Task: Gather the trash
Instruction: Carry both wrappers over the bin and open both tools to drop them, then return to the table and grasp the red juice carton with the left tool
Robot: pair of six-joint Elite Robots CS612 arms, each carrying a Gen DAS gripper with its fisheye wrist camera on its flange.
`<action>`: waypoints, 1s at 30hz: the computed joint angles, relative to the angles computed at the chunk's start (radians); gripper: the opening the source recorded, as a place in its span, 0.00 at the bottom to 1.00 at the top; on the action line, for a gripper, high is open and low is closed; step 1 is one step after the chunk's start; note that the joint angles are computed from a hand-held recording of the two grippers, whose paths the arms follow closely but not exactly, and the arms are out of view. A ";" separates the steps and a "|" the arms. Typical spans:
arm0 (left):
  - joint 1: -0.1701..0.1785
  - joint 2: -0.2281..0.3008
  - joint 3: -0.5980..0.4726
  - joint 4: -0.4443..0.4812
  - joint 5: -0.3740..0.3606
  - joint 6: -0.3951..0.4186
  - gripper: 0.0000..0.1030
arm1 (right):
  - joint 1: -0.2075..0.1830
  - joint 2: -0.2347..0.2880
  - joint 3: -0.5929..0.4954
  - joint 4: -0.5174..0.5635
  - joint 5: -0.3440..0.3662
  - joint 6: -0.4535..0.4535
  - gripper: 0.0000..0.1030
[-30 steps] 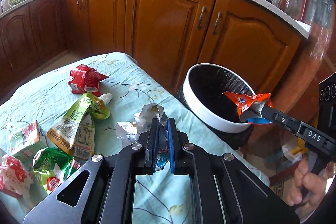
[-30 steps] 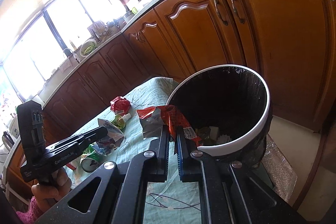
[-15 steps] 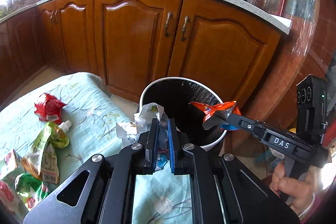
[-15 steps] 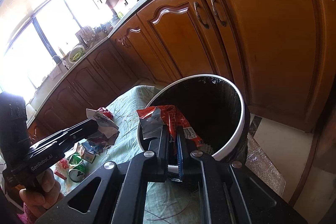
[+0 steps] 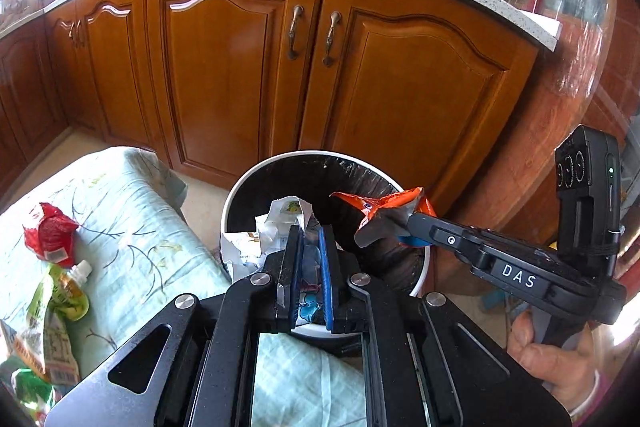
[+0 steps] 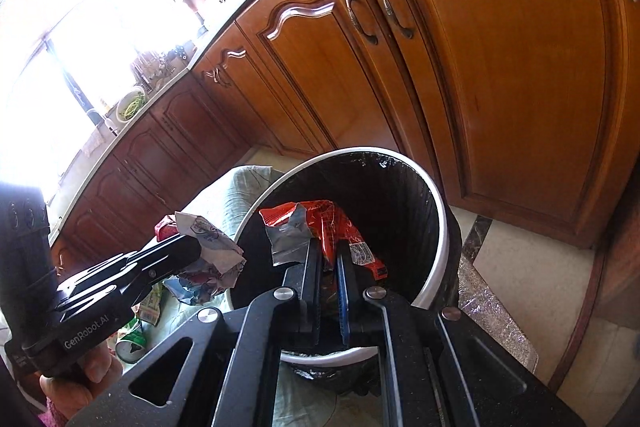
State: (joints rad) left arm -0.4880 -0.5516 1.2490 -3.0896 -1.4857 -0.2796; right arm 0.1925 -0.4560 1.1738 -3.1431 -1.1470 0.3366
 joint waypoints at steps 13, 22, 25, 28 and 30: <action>0.001 0.042 -0.075 0.092 -0.031 0.028 0.13 | 0.000 0.022 -0.041 0.054 -0.009 -0.001 0.37; -0.001 0.012 0.002 0.025 -0.004 -0.018 0.40 | -0.003 0.002 0.022 -0.050 0.009 0.054 0.73; 0.001 -0.013 0.061 -0.025 0.013 -0.061 0.45 | 0.002 -0.010 0.058 -0.106 0.009 0.072 0.82; 0.000 -0.043 0.133 -0.074 0.043 -0.100 0.50 | 0.011 -0.021 0.093 -0.154 0.011 0.087 0.84; -0.001 -0.062 0.181 -0.110 0.066 -0.125 0.52 | 0.016 -0.029 0.115 -0.172 0.023 0.087 0.86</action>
State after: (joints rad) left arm -0.4893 -0.6133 1.4303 -3.1998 -1.4199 -0.4050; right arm 0.2086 -0.4846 1.2884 -3.3150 -1.1244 0.4233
